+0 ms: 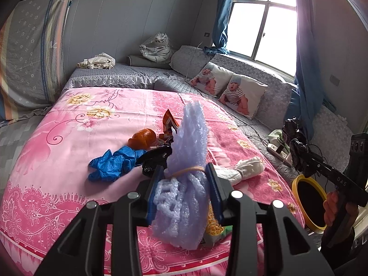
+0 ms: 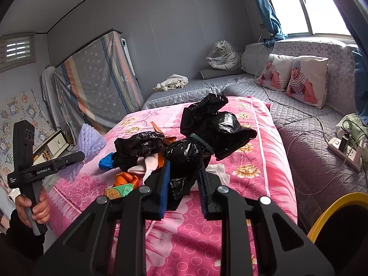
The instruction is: Collect trash
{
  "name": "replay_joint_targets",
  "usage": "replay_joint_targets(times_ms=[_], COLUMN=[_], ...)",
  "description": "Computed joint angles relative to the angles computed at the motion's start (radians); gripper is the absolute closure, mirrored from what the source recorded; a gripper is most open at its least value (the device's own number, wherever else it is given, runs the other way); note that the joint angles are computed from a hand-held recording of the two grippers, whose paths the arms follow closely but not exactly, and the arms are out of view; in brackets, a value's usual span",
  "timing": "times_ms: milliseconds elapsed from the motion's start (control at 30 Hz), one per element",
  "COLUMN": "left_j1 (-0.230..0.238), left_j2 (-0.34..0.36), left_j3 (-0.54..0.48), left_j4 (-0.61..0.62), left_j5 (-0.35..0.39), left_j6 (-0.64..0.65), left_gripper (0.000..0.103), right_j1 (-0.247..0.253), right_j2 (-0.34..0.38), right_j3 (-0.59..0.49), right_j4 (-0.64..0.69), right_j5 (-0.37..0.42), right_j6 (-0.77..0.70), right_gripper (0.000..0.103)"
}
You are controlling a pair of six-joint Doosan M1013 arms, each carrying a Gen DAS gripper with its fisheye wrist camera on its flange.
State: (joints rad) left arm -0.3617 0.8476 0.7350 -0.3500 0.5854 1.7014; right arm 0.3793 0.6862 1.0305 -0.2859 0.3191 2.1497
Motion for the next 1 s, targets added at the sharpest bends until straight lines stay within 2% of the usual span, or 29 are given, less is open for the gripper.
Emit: replay_joint_targets(times_ms=[200, 500, 833, 1000], left_j1=[-0.008, -0.032, -0.067, -0.082], left_j2=[0.012, 0.056, 0.132, 0.199], left_j3=[-0.027, -0.113, -0.272, -0.414], left_j4=[-0.029, -0.089, -0.117, -0.129], left_j5=[0.025, 0.086, 0.197, 0.295], left_j6=[0.034, 0.124, 0.208, 0.225], left_gripper=[0.067, 0.067, 0.067, 0.067], right_j1=[-0.004, -0.013, -0.023, -0.030], right_j2=[-0.004, -0.036, -0.081, -0.109], right_j3=[0.006, 0.058, 0.131, 0.171], right_j4=[-0.021, -0.162, -0.461, -0.605], right_j5=[0.008, -0.020, -0.018, 0.000], right_j6=[0.016, 0.184, 0.501, 0.657], right_gripper=[0.082, 0.082, 0.082, 0.082])
